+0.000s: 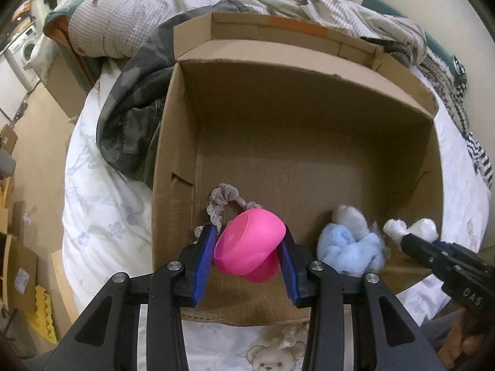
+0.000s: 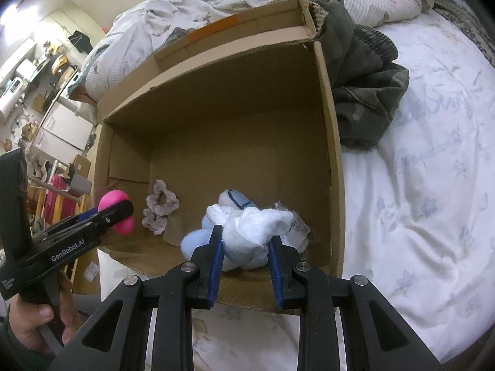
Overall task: Organize soft objects
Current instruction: 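Carry the pink duck and white socks over the box with both tools, then open both tools to drop the duck and socks into the box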
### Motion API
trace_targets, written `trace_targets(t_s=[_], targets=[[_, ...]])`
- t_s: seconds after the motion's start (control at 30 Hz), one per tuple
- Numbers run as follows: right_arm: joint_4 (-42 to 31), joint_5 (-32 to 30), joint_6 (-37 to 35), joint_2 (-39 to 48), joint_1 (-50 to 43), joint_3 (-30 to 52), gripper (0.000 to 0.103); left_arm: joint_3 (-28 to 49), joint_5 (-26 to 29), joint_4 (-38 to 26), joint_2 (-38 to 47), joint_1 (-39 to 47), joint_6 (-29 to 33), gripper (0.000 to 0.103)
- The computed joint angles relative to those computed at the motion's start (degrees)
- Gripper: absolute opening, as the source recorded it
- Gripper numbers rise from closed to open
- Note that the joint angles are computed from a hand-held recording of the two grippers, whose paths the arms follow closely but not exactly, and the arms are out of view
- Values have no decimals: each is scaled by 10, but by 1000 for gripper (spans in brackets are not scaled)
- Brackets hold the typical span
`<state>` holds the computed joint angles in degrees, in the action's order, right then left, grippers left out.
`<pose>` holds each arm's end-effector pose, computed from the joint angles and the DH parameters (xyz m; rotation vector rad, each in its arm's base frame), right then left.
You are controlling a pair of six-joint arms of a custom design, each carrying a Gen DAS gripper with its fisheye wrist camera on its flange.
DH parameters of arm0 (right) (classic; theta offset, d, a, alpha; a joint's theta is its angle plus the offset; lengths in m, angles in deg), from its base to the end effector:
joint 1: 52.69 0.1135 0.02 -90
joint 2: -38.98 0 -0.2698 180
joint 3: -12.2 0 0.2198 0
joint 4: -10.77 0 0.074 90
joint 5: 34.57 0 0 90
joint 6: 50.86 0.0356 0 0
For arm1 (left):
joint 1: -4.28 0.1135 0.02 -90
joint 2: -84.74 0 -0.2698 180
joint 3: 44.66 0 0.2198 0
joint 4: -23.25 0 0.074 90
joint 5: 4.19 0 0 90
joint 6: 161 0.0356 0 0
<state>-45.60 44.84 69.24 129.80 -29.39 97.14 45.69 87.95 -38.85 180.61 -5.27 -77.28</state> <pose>0.2667 0.1220 0.2643 0.1000 2.7409 0.5314 0.3036 -0.0524 0.2594 0.0888 2.7556 -0.1261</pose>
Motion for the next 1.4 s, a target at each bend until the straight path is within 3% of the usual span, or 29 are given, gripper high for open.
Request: trace_targets(t_s=[0.43,0.6,0.7,0.8,0.83,0.87,1.4], targets=[[-10,-3,-4,19,-1,12,29,-4,-3,-4,3,-6,1,37],[-11,0,-3,20,3,10,29,-8,2,-6,2,-12,0,63],[-11,-3,-2,25,3,12,29,-8,-15,-7,1,-24,-2,64],[-7,-9,2,25,0,10,45,-7,-15,-7,1,-24,-6,64],[-9,-9,5,26,0,12,67,-7,-17,-7,0,-24,-8,64],[-5,-8,8,23,-1,10,73,-7,-19,-6,0,-24,-10,64],[-2,22,0,3,2,19,76,-10,-29,-6,-10,-23,-10,64]])
